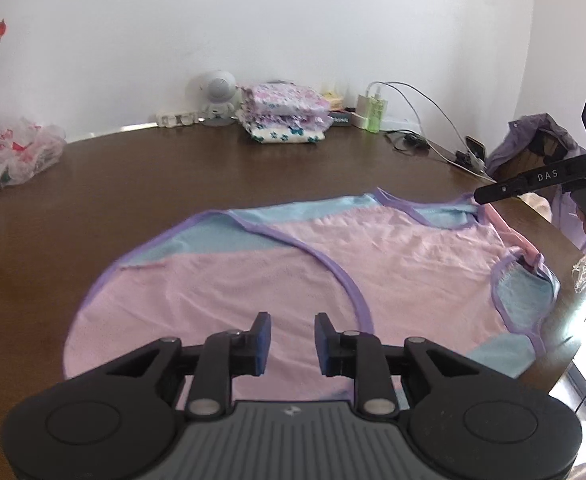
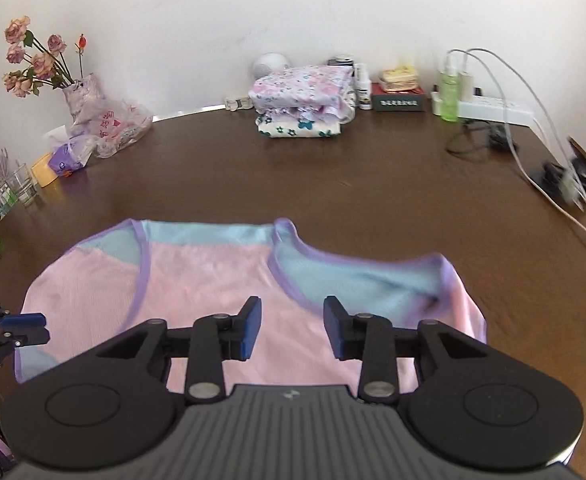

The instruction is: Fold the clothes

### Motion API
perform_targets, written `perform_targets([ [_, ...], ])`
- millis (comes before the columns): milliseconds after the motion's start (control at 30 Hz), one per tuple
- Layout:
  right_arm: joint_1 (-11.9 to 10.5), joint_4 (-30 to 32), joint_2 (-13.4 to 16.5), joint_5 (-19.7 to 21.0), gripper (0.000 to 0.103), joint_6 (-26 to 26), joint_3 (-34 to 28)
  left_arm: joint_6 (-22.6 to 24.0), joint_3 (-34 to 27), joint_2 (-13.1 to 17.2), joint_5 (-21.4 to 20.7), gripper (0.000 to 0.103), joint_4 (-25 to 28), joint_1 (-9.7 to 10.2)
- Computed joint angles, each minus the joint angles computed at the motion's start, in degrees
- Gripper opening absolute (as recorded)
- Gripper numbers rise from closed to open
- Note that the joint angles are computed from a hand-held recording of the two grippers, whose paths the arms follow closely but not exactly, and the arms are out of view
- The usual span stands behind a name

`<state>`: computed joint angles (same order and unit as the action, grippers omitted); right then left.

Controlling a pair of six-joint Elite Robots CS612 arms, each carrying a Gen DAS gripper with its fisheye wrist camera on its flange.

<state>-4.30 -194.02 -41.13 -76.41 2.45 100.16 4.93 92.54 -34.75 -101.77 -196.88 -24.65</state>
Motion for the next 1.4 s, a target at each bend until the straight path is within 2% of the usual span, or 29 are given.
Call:
perform_targets([
  [100,0.94,7.92,1.73,-0.13,0.036,1.02,-6.47,-2.16,-4.65,0.87,1.28,0.026,4.31,1.17],
  [233,2.19,16.11,5.13,-3.12,0.036,1.37,-14.16,-5.41,-11.92,3.80,4.32,0.024,10.71,2.19],
  [300,2.60,18.84,6.95,-4.47,0.036,2.12,-17.15,-5.32,-15.38,5.71,4.88,0.024,13.21,2.64],
  [467,2.86,20.97,9.50,-3.85,0.036,2.20,-20.62,-4.72,-20.94,9.03,3.95,0.018,18.98,3.53],
  [500,3.00,20.95,9.67,-4.35,0.029,1.49,-20.77,-4.95,-21.17,9.41,4.01,0.016,18.28,3.65],
  [567,3.10,20.70,9.81,-5.07,0.009,0.36,-20.79,-4.83,-21.26,9.52,3.87,0.014,18.25,3.79],
  [600,3.08,20.50,9.80,-5.31,0.006,-0.08,-20.68,-5.08,-21.03,9.50,4.13,0.013,17.85,3.78],
  [767,2.68,19.64,9.88,-5.09,0.007,-0.82,-20.48,-4.09,-20.40,9.60,5.53,0.011,15.95,3.45],
  [800,2.57,19.46,9.90,-4.89,0.010,-0.70,-20.46,-4.07,-20.31,9.57,5.94,0.011,15.77,3.33],
  [900,2.42,16.42,9.31,-5.20,0.028,2.33,-19.05,-4.76,-20.15,9.54,6.91,0.011,15.24,3.17],
  [967,2.42,13.36,8.61,-5.54,0.028,2.89,-17.45,-5.10,-19.78,9.54,7.54,0.011,13.66,3.12],
  [1067,2.38,12.06,7.50,-3.63,0.028,0.15,-15.25,-3.74,-18.94,9.46,6.80,0.011,10.07,3.10],
  [1133,2.49,12.53,6.94,-2.74,0.022,-2.38,-14.24,-2.26,-18.58,9.26,6.09,0.011,9.37,2.98],
  [1200,2.99,13.53,6.94,-4.28,0.018,-4.40,-14.20,-1.15,-18.87,9.16,7.61,0.011,11.70,2.54],
  [1233,3.22,13.87,7.07,-5.21,0.011,-4.87,-14.31,-0.66,-19.04,9.13,8.34,0.010,12.86,2.33],
  [1300,3.50,14.61,7.29,-6.46,0.004,-5.11,-14.53,-0.96,-19.44,9.47,8.37,0.009,13.36,2.38],
  [1400,3.50,13.29,7.75,-8.47,0.003,-4.79,-14.37,-2.32,-19.44,9.69,8.51,0.009,12.86,2.56],
])
